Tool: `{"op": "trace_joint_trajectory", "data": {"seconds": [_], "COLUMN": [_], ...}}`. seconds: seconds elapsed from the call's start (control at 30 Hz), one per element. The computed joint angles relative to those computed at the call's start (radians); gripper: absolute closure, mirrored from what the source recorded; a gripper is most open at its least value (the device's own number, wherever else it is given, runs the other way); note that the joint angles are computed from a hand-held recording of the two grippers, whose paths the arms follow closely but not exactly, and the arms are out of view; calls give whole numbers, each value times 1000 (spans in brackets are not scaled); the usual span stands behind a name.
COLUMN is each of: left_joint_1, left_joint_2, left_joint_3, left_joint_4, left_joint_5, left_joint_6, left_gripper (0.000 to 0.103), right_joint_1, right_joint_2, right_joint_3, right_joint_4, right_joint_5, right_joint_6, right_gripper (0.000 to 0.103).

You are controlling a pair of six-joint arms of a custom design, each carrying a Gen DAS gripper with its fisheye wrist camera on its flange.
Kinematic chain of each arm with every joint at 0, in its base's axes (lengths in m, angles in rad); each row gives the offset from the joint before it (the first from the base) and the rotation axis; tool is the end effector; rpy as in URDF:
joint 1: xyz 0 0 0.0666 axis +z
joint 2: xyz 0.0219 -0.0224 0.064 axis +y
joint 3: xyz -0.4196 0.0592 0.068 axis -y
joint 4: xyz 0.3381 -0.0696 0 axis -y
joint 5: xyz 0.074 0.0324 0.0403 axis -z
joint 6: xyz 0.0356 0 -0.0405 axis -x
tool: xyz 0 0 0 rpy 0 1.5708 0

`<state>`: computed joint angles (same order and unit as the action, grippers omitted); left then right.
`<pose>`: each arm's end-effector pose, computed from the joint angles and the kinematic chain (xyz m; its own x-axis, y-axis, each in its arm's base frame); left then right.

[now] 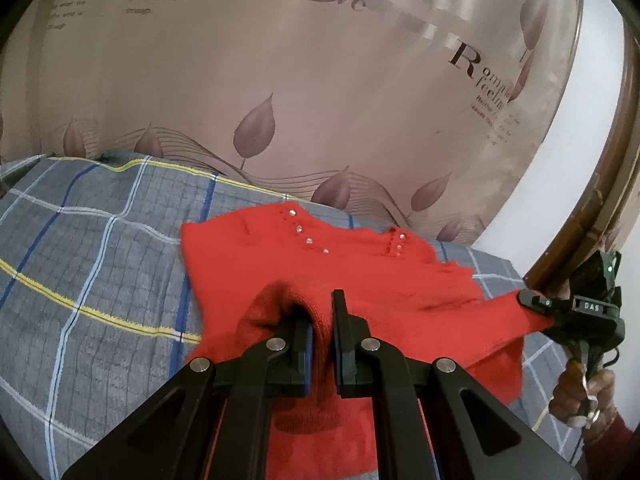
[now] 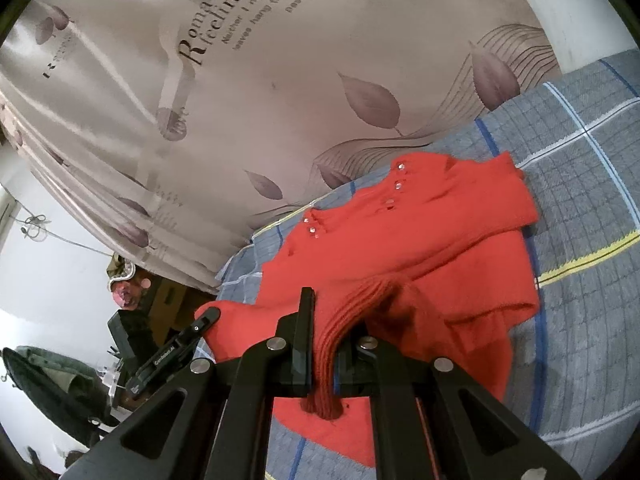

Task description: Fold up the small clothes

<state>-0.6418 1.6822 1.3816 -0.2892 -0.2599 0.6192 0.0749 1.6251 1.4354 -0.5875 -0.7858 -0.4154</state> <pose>0.4450 -0.3217 0.3795 -0.5993 -0.2523 -0.7597 0.0732 0.9278 -0.3659 0.5119 0.0633 0.4125 -0.8641 0.2212 -0.4521 -0.2263 0.6315 0.7416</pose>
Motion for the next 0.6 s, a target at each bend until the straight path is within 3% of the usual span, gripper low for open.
{"op": "trace_joint_trajectory", "data": {"seconds": [0.6], "left_joint_1": [33], "left_joint_2": [70], "left_joint_3": [81], "left_joint_4": [-52], "left_joint_5": [4], "left_joint_6": [-22], "left_gripper": [95], "right_joint_1": [-8], "right_joint_2": [63], "right_joint_3": [52], "right_joint_4": [-7], "right_joint_5": [4], "right_joint_6": [-2], "right_gripper": [95]}}
